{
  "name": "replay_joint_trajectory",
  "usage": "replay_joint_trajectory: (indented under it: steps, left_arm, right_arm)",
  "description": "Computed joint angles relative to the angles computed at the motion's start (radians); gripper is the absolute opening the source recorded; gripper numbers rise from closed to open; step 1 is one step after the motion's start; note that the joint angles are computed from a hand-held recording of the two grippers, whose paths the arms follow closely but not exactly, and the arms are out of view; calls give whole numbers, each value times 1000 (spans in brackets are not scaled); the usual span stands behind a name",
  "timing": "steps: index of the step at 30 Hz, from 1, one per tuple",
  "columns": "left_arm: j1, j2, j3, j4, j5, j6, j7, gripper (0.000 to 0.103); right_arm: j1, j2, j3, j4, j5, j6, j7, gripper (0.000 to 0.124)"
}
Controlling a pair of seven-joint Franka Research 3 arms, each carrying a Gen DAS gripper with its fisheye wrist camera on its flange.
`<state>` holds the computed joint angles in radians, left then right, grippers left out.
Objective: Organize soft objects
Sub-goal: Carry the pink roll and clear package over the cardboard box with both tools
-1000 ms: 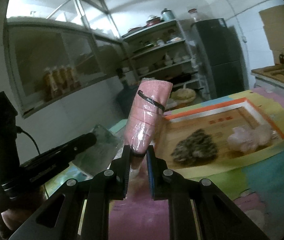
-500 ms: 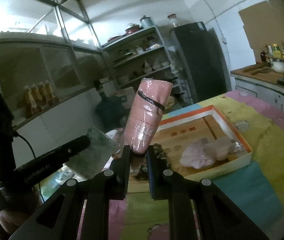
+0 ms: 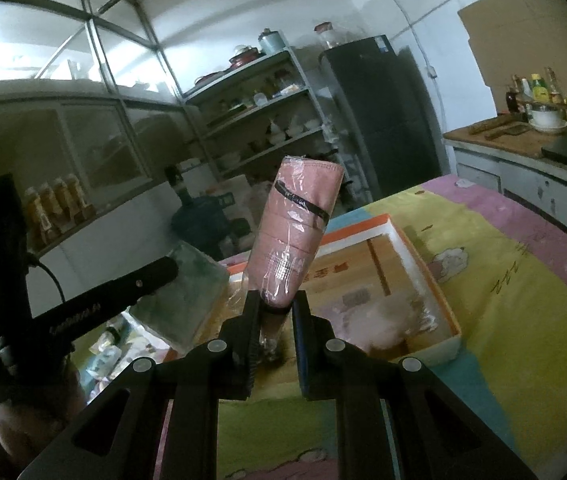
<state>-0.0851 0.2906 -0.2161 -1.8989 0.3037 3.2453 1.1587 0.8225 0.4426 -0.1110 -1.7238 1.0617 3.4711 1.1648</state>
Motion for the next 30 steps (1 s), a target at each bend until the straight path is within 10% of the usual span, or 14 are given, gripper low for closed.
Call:
replay_joint_trajectory:
  steps: [30]
  left_arm:
    - [-175,270,131,420,93,-247,-122,19]
  right_arm:
    - [-46,72,-151,76,-377,-261,321,16]
